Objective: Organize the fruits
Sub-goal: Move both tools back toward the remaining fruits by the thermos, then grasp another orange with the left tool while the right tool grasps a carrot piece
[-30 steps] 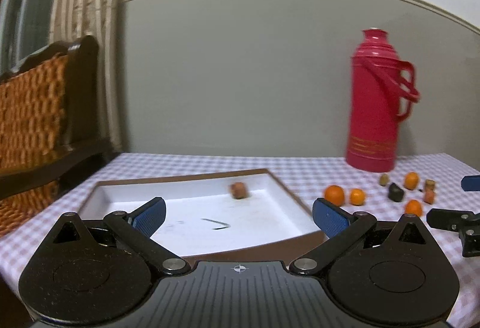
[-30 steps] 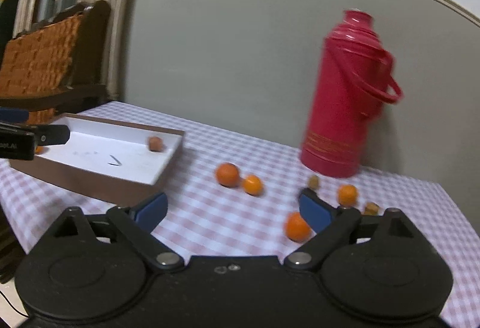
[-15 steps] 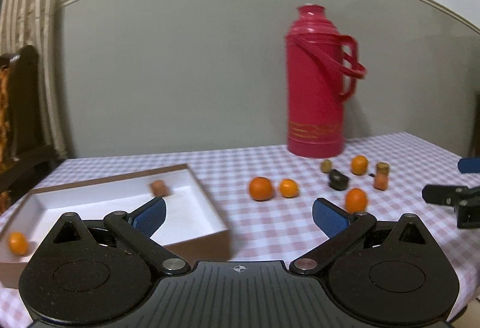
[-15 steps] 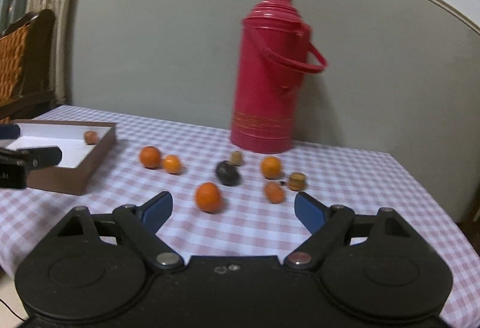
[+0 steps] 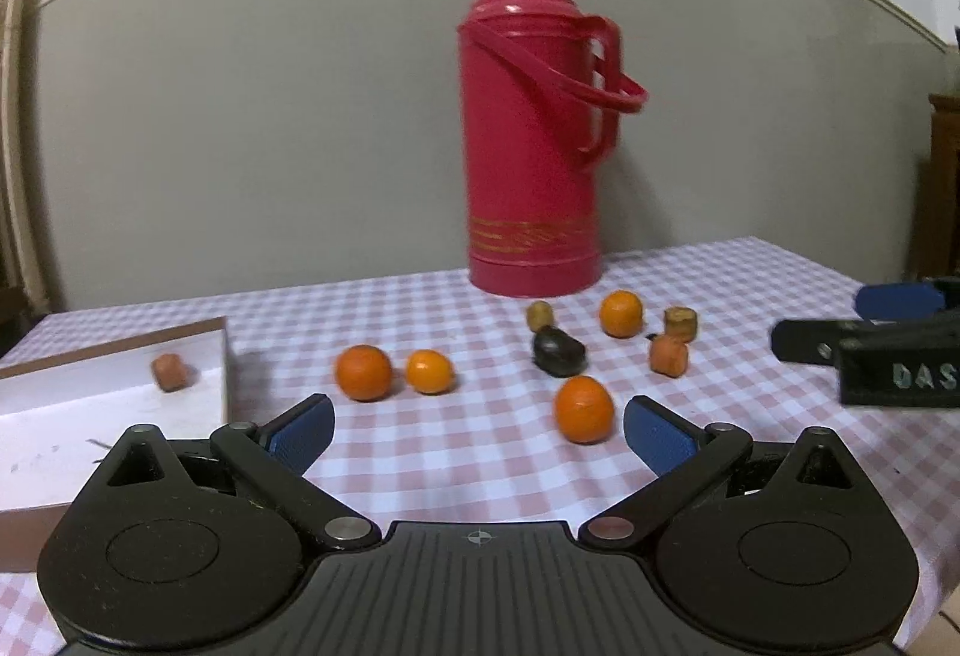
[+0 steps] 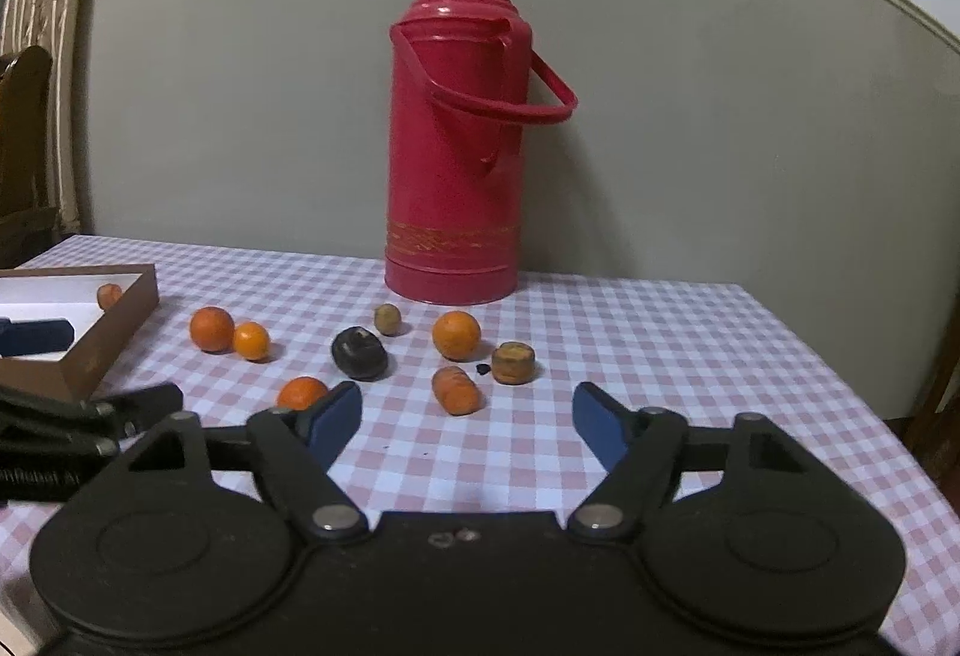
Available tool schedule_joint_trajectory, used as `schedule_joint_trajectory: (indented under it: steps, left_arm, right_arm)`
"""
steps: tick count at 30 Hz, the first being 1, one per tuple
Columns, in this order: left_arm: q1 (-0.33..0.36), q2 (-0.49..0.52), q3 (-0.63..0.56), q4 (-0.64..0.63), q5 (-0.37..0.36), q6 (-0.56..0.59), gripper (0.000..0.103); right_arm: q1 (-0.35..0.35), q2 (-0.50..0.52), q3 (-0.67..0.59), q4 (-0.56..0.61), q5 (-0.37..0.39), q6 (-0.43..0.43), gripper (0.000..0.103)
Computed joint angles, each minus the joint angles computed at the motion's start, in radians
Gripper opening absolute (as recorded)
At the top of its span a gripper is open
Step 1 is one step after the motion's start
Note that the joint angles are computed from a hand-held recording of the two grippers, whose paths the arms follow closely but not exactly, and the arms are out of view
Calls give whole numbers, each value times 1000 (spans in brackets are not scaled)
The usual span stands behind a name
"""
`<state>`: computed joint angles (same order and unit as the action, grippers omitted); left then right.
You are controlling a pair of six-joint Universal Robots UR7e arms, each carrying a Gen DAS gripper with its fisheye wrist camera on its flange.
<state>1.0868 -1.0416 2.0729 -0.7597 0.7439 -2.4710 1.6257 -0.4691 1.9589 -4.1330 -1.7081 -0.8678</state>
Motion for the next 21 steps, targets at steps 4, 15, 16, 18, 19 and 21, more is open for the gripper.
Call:
schedule_joint_trajectory:
  steps: [4,15,16,18,19,21]
  left_arm:
    - [5,46,-56,49,-5,-19,97]
    - [39,180,-242,214,-8,-84,95]
    - [39,192,-261,228,-15,-81,94]
    - [40,223,-318,281,-48,-80,88]
    - [44,243,-363,361,-58,-129,79]
    - [55,263,-422,479,-51,-213,71]
  right_arm:
    - [-16,-4,-42,55,-1,11,63]
    - [-38,5,-128,189,-27,49,63]
    - [-39,2,-135,208,-27,59,63]
    - [-40,1,-149,230,-29,77,63]
    - [-40,-1,-157,243,-28,90,63]
    - [-41,0,-172,261,-26,114,63]
